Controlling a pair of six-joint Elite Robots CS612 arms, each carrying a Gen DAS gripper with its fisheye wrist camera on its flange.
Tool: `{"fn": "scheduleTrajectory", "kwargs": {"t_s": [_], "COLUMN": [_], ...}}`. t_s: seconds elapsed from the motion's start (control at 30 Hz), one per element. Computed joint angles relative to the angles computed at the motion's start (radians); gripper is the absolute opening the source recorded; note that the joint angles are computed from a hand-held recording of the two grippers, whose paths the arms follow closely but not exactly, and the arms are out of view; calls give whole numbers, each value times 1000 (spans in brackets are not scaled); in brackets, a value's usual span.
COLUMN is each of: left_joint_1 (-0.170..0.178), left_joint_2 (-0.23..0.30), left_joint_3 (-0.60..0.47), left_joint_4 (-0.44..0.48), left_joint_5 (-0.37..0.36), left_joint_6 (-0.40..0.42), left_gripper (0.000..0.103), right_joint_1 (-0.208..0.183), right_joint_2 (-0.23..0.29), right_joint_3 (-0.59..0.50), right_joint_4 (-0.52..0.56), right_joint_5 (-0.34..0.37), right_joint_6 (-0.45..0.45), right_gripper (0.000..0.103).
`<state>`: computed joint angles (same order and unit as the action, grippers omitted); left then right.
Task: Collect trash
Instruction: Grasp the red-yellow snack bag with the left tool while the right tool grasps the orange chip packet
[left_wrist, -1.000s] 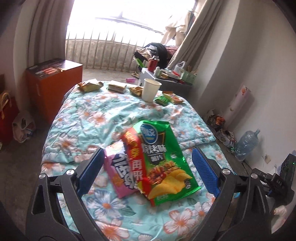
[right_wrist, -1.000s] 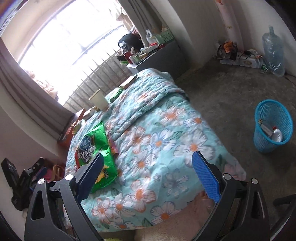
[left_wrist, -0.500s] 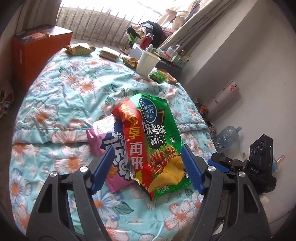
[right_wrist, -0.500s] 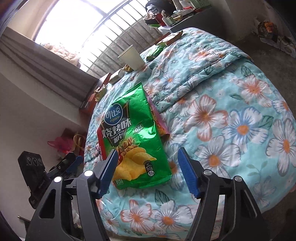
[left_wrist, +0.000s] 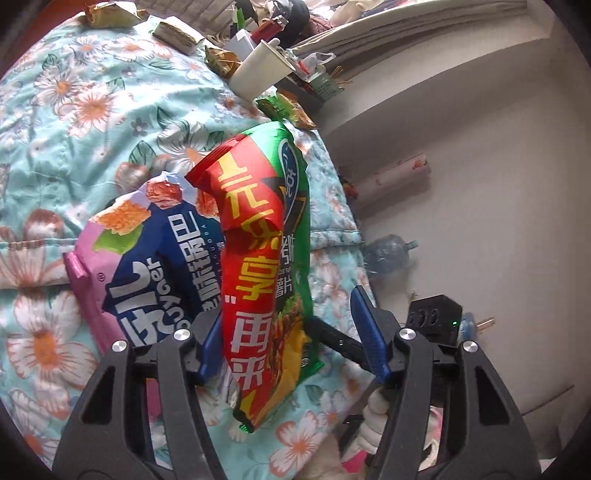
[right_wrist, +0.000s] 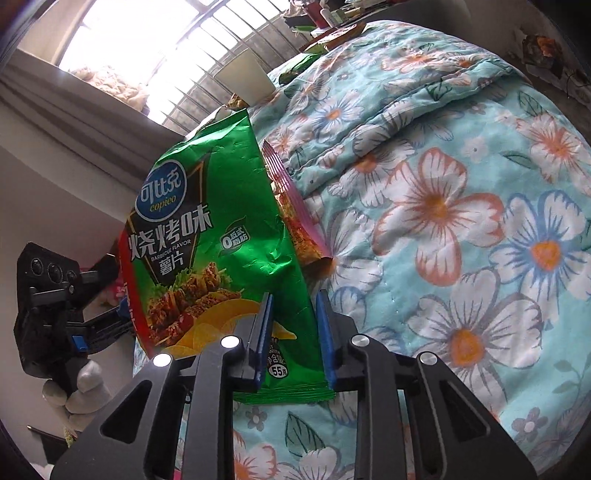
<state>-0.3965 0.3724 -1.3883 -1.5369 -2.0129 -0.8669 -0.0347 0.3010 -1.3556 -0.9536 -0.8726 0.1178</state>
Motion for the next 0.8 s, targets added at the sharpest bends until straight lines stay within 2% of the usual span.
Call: {"fn": "scheduleTrajectory", "kwargs": {"t_s": [0.07,0.17,0.2,0.3,0.37,0.43,0.6,0.7,0.8], "left_joint_1": [3,0,-1,-20,-31,-38,-33,-31,-22], "left_joint_2": [2,-4,-7,-35,-52,-58,-61,-52,-38], "left_joint_3": [12,31,37,56,67,67,49,3,-56], "left_joint_4": [-14,22,35,127,162,164,173,152,117], "left_joint_5": [-9,16,23,99,141,160,137,168,223], "left_joint_6": [-28,-38,-36,16,44,78,122,130,106], "left_gripper": [58,58,54,50,42,29,8,5,4], "right_joint_1": [-10,-22,-26,-30,-31,-35,-51,-58,-62], "right_joint_2": [7,22,28,35,33,32,30,27,24], "right_joint_3": [-2,-8,-11,-18,-21,-35,-66,-77,-78], "right_joint_4": [0,-14,-24,-32,-29,-29,-43,-43,-53], "right_joint_5": [35,88,105,124,121,119,157,176,179], "right_joint_6": [13,55,73,94,89,89,86,88,136], "right_gripper": [19,16,15,14,14,14,14,14,15]}}
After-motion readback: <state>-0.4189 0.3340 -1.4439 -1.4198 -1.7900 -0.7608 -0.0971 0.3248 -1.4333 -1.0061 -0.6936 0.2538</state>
